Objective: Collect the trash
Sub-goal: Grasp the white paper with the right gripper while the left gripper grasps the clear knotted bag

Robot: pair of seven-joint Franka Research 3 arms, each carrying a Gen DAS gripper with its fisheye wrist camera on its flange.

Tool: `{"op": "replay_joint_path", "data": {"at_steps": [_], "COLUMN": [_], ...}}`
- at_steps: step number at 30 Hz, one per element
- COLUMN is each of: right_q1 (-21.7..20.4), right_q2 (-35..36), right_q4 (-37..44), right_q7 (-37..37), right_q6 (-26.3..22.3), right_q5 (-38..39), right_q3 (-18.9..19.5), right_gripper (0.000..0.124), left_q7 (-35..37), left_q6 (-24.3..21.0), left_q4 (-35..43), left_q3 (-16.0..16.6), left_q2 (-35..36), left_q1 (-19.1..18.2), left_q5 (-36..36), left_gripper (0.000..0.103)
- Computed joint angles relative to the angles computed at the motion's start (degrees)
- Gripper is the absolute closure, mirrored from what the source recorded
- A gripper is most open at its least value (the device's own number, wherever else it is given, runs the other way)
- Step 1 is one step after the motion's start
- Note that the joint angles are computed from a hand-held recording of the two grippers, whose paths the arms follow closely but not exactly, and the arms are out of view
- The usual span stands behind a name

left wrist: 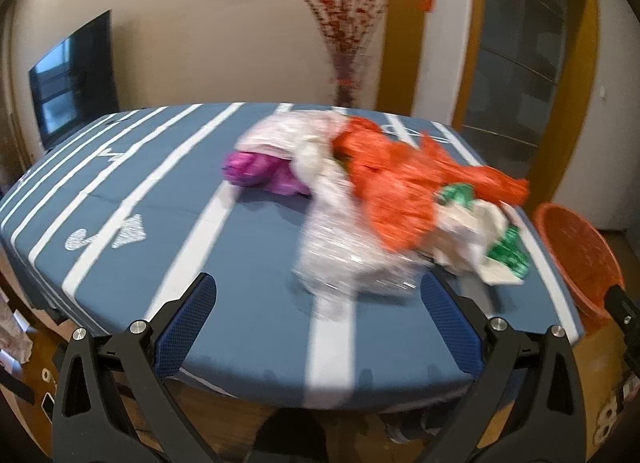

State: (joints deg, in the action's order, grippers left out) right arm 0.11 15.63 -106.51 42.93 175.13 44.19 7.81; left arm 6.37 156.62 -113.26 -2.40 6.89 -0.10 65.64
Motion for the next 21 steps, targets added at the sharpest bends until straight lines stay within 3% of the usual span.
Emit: {"op": "replay_joint_path", "data": {"at_steps": [5,9,16,21], "right_q1": [0.3,1.7,6.7,8.0], "right_q2": [2.8,6.4,12.9,15.3], "right_q4": [5.1,10.8,19.1,21.2], "right_q7": [-0.7,-0.1,8.8,13.6], "right_q6": [-3.0,-7.1,-14.4,-17.2], "right_q5": [0.6,-0.6,-9.5,-15.5], "right_q3": [1.6,2.1,-1.5,-3.0], "right_gripper": [0.026,0.034,0.042,0.058], "left_q7": [0.2,1.4,3.5,4.6], "left_q6": [-0.4,1.3,5.4,7.2], "left_q4": [0.9,1.8,2.4,2.2], "left_q3": [1.1,1.9,3.2,4.0], "left_q2": [0.7,1.7,3.1,3.7], "left_q1": [1.4,2.4,3.7,4.0], "left_q5": [-0.5,-1.1,-3.1,-4.5], "left_gripper": [0.002,0.002,0.002,0.002]}}
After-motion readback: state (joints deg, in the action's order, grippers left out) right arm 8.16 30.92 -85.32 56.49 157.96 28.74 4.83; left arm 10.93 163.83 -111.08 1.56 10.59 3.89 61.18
